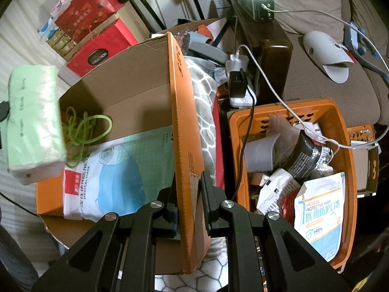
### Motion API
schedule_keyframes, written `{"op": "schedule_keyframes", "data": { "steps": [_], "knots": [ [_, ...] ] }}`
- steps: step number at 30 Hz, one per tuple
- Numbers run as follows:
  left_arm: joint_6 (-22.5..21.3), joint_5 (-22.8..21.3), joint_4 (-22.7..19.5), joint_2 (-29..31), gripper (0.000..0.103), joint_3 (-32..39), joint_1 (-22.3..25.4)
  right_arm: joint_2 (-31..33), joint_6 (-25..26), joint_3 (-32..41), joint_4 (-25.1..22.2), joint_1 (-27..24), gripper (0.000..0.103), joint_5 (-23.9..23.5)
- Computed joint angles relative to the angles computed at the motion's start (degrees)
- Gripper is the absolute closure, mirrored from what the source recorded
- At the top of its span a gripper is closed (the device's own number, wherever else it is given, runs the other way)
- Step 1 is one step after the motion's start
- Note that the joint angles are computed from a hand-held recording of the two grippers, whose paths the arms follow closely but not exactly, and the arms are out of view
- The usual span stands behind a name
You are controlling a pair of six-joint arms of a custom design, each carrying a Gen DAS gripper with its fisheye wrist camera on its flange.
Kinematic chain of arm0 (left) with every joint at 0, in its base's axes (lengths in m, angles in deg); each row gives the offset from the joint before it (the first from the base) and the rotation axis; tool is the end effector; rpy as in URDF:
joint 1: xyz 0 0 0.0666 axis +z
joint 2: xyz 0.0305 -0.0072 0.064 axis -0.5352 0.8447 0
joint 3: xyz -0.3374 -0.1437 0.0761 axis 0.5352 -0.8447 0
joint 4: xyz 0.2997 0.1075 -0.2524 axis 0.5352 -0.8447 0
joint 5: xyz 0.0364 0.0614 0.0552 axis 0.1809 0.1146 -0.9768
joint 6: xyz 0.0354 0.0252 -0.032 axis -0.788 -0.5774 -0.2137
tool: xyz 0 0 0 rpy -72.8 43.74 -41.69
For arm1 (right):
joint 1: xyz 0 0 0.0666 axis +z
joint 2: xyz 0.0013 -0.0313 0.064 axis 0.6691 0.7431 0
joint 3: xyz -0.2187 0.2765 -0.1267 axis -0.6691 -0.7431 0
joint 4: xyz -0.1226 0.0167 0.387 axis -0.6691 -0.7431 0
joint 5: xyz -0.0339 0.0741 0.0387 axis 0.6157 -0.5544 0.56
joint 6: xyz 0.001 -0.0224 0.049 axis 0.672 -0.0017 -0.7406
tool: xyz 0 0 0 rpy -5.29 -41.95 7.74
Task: Organize objects
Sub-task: 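Lower the held green pouch into the box and open the left gripper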
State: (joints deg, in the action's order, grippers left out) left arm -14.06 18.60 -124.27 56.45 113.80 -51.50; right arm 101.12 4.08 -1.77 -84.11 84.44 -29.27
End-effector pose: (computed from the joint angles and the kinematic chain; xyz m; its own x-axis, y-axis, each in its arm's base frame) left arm 0.3068 -0.1166 0.5113 -0.8951 -0.2019 -0.3975 0.0101 0.8822 -0.4708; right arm 0.3050 0.2804 0.4118 -0.9350 -0.0720 -0.3474 -0.1823 0.9375 0.2964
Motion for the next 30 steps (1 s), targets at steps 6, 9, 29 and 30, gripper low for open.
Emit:
{"op": "schedule_keyframes", "data": {
  "steps": [6,9,29,30],
  "knots": [
    [5.0,1.0,2.8,3.0,0.035,-1.5,-2.3,0.0,-0.2,-0.1,0.0,0.1,0.089,0.1],
    [7.8,1.8,4.5,4.2,0.038,-2.7,-3.0,0.0,-0.3,0.0,-0.1,0.1,0.089,0.1],
    [-0.6,-1.9,-2.6,4.2,0.028,-1.0,-7.0,0.1,-0.4,-0.3,-0.4,0.7,0.089,0.7],
    [-0.8,-2.9,-3.0,3.3,0.023,-0.9,-7.2,0.1,-0.4,-0.3,-0.3,0.6,0.089,0.5]
  ]
}}
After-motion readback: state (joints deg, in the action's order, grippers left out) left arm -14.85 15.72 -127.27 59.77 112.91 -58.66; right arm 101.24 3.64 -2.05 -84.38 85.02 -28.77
